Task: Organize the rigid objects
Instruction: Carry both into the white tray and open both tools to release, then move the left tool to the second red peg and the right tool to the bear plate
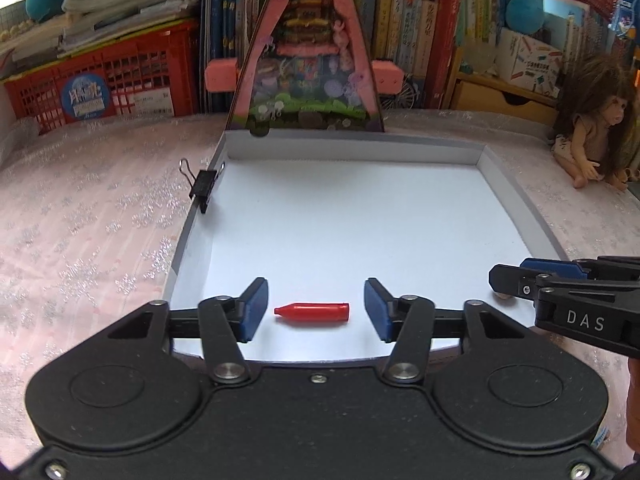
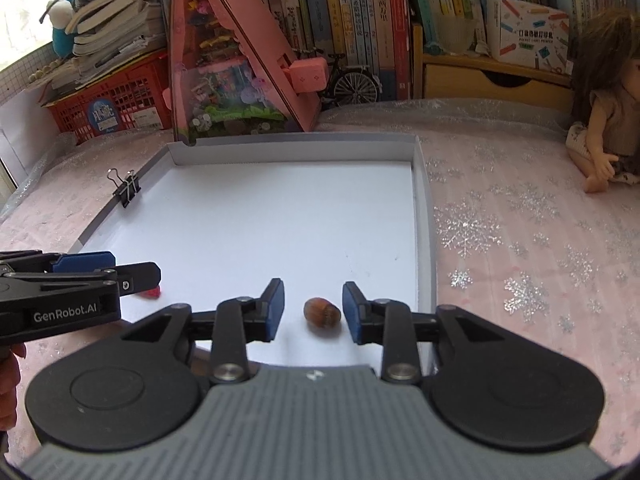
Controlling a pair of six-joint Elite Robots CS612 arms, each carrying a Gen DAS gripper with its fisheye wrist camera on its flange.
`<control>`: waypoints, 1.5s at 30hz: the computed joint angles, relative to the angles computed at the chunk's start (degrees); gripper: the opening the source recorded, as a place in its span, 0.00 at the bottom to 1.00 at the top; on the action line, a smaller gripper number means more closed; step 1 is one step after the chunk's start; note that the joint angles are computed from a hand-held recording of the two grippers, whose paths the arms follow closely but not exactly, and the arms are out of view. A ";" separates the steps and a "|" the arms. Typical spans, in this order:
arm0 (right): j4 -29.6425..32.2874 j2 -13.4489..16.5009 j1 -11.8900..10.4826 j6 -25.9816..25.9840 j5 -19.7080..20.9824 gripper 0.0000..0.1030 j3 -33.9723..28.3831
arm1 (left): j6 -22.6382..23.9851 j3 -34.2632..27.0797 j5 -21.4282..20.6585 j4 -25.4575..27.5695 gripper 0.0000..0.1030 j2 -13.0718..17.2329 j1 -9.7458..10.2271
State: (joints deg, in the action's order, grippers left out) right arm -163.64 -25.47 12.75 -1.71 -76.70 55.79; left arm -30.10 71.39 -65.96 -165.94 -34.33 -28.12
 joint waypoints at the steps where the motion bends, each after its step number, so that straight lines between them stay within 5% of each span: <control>1: -0.94 -0.29 -0.04 -0.10 0.02 0.58 0.64 | 0.69 0.72 0.55 -1.12 0.58 -0.30 -0.20; 10: -12.28 -3.81 -0.29 -3.64 -0.61 0.83 9.53 | 5.60 10.13 2.35 -14.22 0.72 -3.72 -2.42; 20: -24.37 -6.55 -0.67 -5.48 -0.45 0.89 19.08 | 6.04 19.32 4.84 -24.65 0.78 -5.84 -4.88; 29: -35.61 -7.42 -0.66 -9.87 -2.33 0.93 25.80 | 8.01 24.52 8.85 -27.43 0.80 -6.92 -6.61; 45: -42.32 -7.07 -0.25 -8.87 -10.34 0.91 30.47 | -0.54 27.77 11.82 -25.76 0.70 -7.76 -7.15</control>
State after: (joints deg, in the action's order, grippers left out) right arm -205.96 -32.53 12.50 -10.57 -87.04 86.26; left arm -30.64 99.16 -54.14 -191.70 -42.09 -35.27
